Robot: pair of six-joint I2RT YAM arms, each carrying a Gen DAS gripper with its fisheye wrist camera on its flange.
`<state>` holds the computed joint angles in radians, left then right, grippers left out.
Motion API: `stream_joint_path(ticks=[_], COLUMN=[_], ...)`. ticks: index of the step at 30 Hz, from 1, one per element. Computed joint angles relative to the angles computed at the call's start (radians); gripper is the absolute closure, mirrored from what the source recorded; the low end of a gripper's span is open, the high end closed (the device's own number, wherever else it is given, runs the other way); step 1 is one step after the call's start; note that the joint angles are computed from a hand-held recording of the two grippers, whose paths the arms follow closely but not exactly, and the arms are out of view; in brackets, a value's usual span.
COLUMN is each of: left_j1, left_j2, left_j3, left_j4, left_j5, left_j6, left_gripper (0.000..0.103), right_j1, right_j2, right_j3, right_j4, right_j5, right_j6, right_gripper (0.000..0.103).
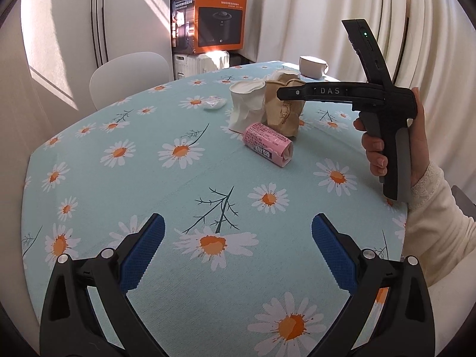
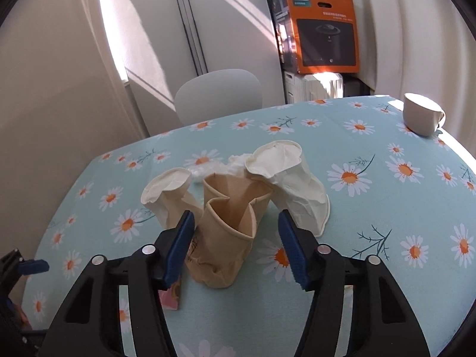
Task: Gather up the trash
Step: 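Grasp the crumpled tan paper cup with the right gripper and lift it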
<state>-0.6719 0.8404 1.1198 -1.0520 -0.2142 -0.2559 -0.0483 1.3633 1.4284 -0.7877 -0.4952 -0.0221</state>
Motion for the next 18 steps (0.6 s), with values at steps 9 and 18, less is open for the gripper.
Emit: stream_joint_path(ticks=[9,18], left_j1=[-0.057,-0.072], left_j2=[0.055,0.222], left_j3=[0.024,0.066], left_j4=[0.003,0.056], left_j5=[-0.018,-0.008], left_j6=[-0.041,-0.139], left_gripper=[0.006,0.006], right_j1=[-0.051,-0.268], right_j2=[-0.097,-0.207], right_j3=[-0.073,-0.119], right_j4=[0.03,-0.08], right_j5=[-0.105,-0.335], right_j6=[-0.049,-0.204], right_gripper=[0.071,0.07])
